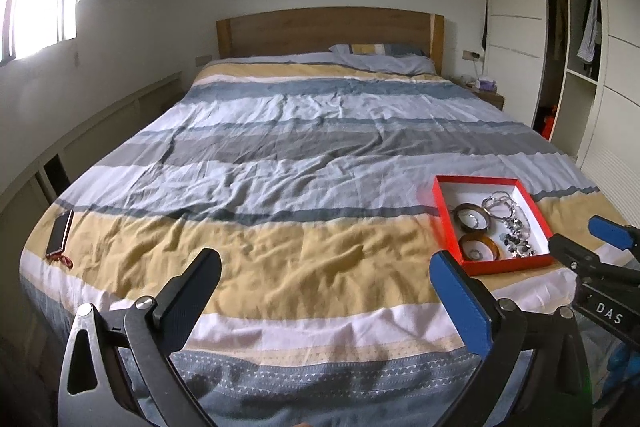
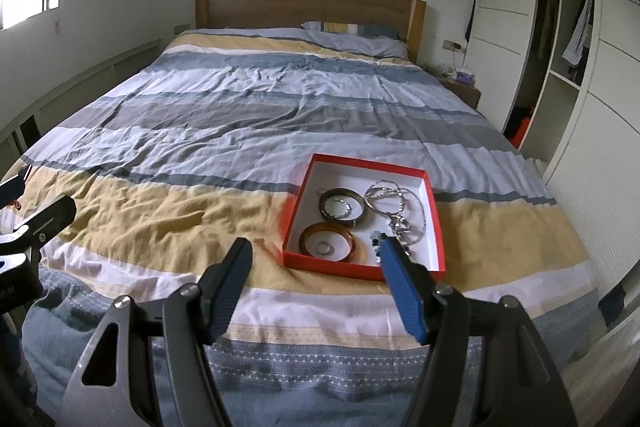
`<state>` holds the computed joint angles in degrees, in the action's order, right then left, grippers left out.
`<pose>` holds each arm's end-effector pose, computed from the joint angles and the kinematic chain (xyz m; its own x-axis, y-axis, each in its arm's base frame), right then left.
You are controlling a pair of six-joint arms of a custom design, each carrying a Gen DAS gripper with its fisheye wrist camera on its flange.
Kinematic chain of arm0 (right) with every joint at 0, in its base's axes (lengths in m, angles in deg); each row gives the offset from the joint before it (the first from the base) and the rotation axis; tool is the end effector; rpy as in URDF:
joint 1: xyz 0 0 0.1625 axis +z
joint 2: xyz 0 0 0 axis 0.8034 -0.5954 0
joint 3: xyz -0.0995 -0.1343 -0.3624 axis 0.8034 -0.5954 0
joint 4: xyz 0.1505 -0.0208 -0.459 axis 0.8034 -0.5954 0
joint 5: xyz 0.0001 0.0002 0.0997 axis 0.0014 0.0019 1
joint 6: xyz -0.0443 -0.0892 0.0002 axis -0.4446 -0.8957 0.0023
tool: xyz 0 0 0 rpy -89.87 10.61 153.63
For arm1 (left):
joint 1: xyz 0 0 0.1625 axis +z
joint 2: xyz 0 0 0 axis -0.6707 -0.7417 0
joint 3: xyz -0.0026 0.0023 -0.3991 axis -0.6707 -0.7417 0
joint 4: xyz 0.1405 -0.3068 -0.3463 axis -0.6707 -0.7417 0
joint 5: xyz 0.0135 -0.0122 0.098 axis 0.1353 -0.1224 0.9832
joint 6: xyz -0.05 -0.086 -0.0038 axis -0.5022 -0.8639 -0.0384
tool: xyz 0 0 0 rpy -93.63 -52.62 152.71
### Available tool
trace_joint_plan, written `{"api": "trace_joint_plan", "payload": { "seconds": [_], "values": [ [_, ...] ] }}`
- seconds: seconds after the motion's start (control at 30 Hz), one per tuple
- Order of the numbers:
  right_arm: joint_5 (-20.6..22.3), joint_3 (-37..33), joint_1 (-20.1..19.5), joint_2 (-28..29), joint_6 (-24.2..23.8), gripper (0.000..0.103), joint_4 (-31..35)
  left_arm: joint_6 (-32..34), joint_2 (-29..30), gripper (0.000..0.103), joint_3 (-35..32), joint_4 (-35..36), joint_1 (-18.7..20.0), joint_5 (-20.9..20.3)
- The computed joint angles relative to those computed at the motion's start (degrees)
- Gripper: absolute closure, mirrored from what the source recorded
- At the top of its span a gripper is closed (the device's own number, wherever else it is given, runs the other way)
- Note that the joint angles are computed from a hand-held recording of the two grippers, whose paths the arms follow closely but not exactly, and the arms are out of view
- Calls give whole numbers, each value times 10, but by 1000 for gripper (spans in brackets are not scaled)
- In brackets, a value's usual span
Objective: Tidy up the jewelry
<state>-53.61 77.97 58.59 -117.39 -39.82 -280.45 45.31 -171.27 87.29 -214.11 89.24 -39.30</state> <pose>0.2850 -0.5313 0.1066 -0.6424 -0.1020 0.7596 -0.6351 0.6255 -0.4532 -0.1608 -0.4993 0.2396 -0.6842 -0.0670 -0.7262 0.5673 0.5769 -0.5877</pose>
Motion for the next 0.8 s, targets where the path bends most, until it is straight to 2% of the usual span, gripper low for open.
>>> {"api": "trace_joint_plan", "payload": {
  "seconds": [0.27,0.43,0.8],
  "values": [
    [-18,1,-7,5,-37,38,-52,-18,21,1,-8,18,0,21],
    [-11,0,-12,5,-56,38,-68,-18,36,1,-16,13,-2,26],
    [18,8,-29,-9,-42,38,-54,-60,53,1,-32,74,-2,35]
  ]
}}
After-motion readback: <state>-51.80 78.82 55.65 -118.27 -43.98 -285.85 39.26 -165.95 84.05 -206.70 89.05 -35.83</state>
